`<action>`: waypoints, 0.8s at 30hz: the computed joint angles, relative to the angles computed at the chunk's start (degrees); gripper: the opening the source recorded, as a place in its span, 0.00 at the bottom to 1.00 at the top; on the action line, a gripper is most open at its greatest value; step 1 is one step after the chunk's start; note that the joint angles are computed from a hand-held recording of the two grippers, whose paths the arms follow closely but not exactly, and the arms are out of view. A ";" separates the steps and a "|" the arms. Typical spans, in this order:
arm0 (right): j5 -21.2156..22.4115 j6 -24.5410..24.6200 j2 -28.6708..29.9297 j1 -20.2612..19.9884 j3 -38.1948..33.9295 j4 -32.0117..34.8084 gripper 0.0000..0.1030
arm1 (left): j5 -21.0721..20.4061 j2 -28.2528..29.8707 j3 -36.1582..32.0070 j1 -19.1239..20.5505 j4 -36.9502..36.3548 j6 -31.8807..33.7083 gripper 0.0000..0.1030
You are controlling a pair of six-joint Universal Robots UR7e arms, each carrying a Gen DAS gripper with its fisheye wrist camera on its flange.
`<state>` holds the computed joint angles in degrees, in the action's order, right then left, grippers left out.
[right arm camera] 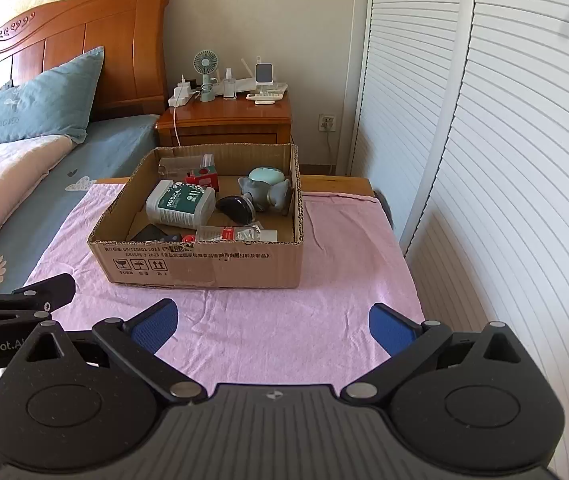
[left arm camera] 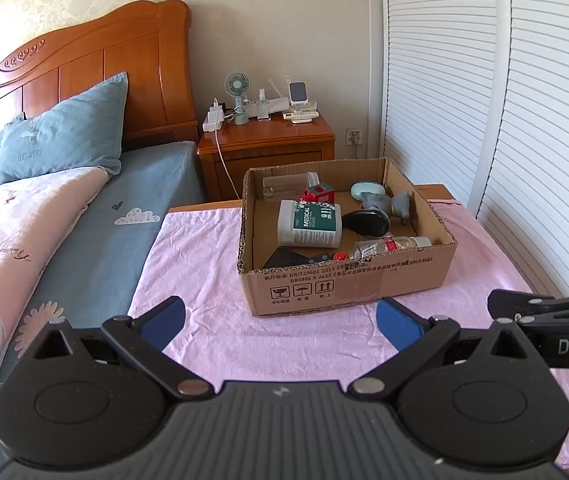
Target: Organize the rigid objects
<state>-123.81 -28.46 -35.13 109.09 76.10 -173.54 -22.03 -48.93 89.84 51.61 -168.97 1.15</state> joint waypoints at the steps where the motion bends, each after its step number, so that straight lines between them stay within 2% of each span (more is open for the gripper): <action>1: 0.00 0.00 0.00 0.00 0.00 0.00 1.00 | 0.04 -0.01 -0.01 0.00 0.04 -0.01 0.98; 24: -0.02 -0.60 -0.13 0.23 0.05 -1.07 1.00 | 0.22 0.28 -0.47 0.00 -0.66 0.58 0.98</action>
<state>-123.83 -29.05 -35.25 109.32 76.16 -174.61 -21.82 -48.65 89.37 51.61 -169.64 1.73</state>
